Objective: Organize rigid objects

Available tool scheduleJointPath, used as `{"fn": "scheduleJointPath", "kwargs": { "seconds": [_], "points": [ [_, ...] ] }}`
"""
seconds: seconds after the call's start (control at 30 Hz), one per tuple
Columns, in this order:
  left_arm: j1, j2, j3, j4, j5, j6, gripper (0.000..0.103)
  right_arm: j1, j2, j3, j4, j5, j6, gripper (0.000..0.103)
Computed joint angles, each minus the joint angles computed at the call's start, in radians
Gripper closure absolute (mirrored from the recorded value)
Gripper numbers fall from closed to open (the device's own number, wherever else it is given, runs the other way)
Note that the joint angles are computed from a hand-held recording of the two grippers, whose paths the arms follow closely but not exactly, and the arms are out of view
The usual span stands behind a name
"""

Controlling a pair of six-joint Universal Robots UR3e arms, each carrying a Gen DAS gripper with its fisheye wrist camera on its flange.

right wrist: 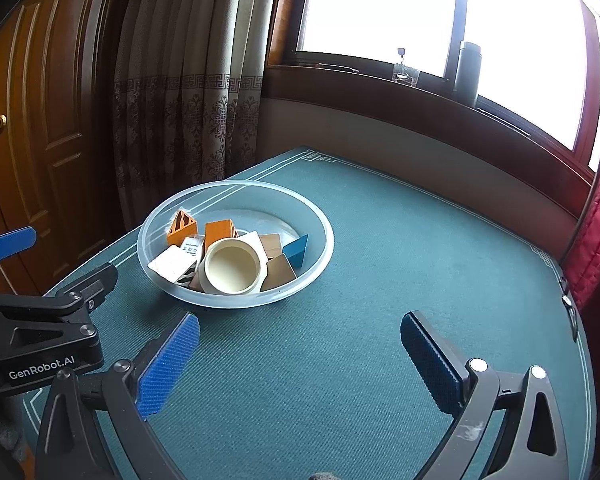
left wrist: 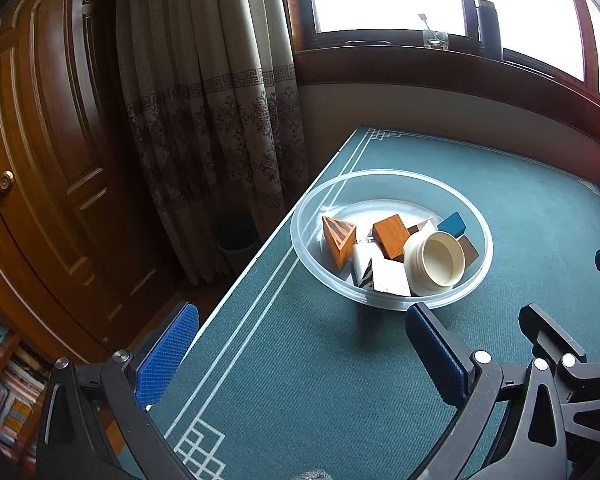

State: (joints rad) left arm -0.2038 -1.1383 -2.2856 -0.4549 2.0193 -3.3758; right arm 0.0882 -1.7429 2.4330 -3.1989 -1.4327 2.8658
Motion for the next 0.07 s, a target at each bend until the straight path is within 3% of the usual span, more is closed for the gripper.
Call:
{"fn": "scheduleJointPath", "kwargs": {
  "seconds": [0.07],
  "points": [
    [0.001,-0.001,0.001,0.001,0.000,0.001,0.000,0.003,0.002,0.001,-0.003,-0.003,0.002,0.000]
  ]
}}
